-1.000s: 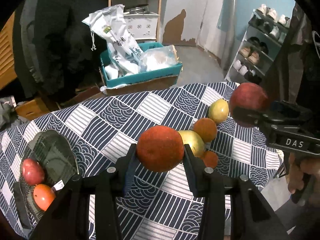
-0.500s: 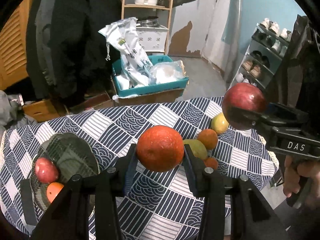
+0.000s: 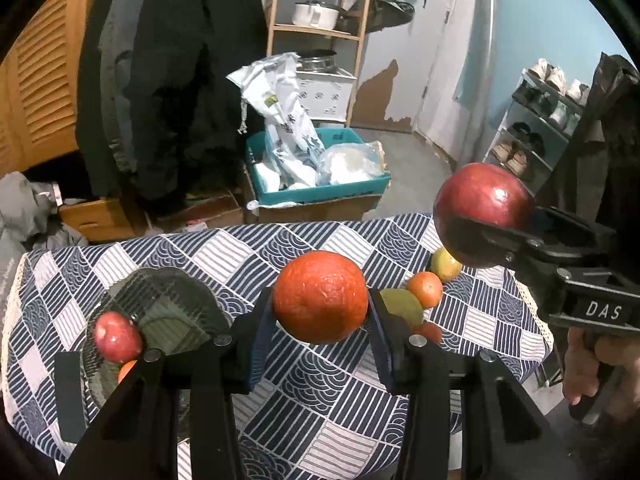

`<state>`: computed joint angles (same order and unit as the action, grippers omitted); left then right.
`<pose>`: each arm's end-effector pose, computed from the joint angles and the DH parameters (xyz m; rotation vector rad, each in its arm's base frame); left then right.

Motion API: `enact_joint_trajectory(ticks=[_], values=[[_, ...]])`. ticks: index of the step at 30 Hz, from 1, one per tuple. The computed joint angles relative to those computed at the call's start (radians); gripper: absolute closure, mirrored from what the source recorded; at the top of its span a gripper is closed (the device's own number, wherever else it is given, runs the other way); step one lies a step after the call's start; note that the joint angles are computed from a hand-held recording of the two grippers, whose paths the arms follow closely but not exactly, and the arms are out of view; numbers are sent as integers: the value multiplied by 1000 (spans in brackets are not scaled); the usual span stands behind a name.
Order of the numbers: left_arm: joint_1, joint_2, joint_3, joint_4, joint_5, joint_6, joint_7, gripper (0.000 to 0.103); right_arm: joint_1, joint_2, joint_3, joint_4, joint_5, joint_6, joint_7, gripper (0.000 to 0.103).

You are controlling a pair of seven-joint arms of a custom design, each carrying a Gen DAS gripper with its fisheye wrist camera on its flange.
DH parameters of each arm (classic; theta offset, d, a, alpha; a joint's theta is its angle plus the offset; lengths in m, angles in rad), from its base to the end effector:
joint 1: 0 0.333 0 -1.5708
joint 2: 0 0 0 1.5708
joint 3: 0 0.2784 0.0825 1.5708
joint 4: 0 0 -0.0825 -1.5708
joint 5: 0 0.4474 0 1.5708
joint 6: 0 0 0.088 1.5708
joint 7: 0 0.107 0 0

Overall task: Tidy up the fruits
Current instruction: 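Lift the apple with the right tool while the left tool lifts the orange toward the bowl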

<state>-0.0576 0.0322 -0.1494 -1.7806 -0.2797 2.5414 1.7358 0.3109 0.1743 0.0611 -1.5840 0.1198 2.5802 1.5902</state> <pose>0.6686 -0.1358 0.5600 -1.6802 2.0525 -0.9585 0.6752 0.2576 0.5822 -1.8792 1.4248 -0.4553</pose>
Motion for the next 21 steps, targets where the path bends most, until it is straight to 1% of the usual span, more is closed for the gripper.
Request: enact_joint_trajectory(ticks=[10, 21], values=[[20, -25, 20, -30, -22, 0, -10, 58, 26, 65, 13, 97, 7, -30, -18, 24], [51, -25, 42, -49, 1, -12, -59, 58, 64, 202, 18, 268, 11, -105, -22, 24]])
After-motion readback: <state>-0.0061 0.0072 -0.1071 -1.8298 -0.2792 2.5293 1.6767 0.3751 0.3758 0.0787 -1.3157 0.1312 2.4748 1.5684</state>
